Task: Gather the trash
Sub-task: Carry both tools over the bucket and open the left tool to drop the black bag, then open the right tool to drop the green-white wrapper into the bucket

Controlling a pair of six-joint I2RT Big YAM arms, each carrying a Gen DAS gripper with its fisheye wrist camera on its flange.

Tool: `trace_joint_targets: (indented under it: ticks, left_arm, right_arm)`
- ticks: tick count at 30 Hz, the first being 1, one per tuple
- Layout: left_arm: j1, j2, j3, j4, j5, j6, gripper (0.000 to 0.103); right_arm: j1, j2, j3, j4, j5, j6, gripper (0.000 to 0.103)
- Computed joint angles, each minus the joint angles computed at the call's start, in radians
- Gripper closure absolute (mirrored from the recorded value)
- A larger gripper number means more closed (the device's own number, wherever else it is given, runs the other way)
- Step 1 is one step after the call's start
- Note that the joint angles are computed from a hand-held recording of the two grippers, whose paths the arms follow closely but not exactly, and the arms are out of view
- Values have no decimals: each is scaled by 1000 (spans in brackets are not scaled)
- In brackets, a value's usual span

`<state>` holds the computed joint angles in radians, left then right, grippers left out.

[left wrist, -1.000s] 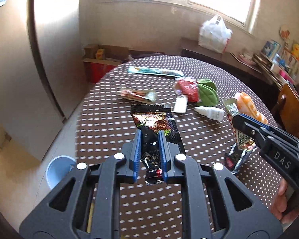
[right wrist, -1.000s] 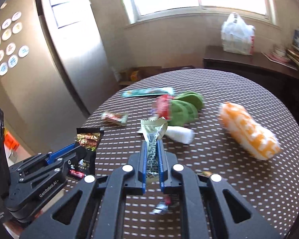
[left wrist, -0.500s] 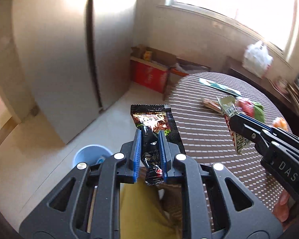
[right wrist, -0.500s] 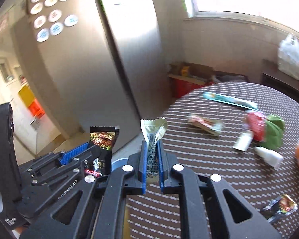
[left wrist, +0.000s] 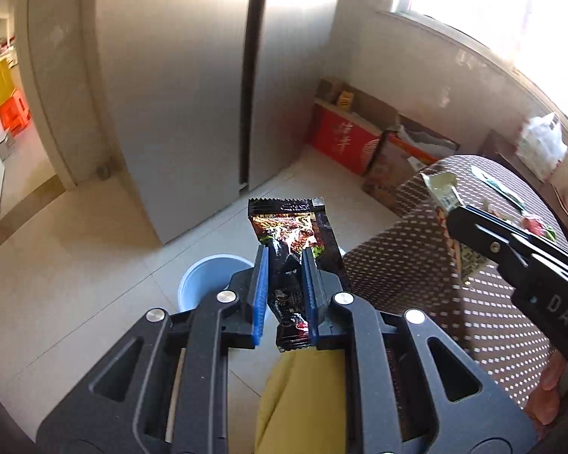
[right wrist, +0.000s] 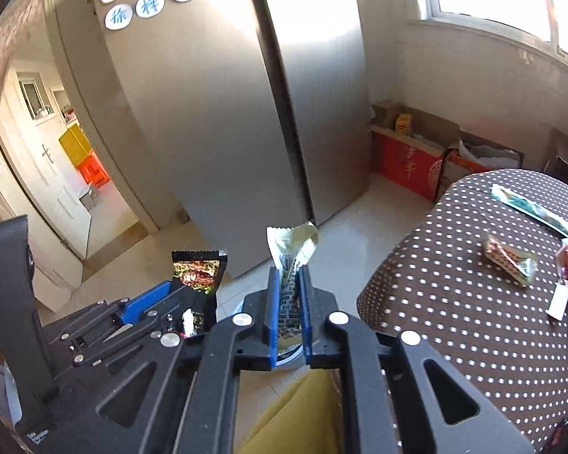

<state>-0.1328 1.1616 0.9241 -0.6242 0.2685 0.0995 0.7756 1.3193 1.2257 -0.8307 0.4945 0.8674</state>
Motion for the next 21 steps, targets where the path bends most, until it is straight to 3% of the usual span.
trace_joint_targets:
  ticks: [3, 5, 6, 7, 8, 21]
  left_arm:
    - [6, 42, 19, 18, -14, -6, 85]
    - [14, 68, 35, 27, -20, -27, 78]
    - [17, 77, 42, 32, -19, -33, 70]
    - [23, 81, 41, 45, -20, -33, 42]
    - [25, 79, 36, 66, -24, -37, 36]
    - [139, 99, 28, 77, -37, -34, 36]
  right_arm:
    - [-9, 22, 14, -2, -8, -6, 93]
    - [-16, 41, 27, -7, -15, 0, 93]
    - [-20, 42, 25, -8, -21, 3, 93]
    - [-24, 47, 26, -9, -27, 5, 93]
    - [-24, 53, 28, -12, -31, 6, 93]
    - [-28, 203, 131, -20, -125, -39, 93]
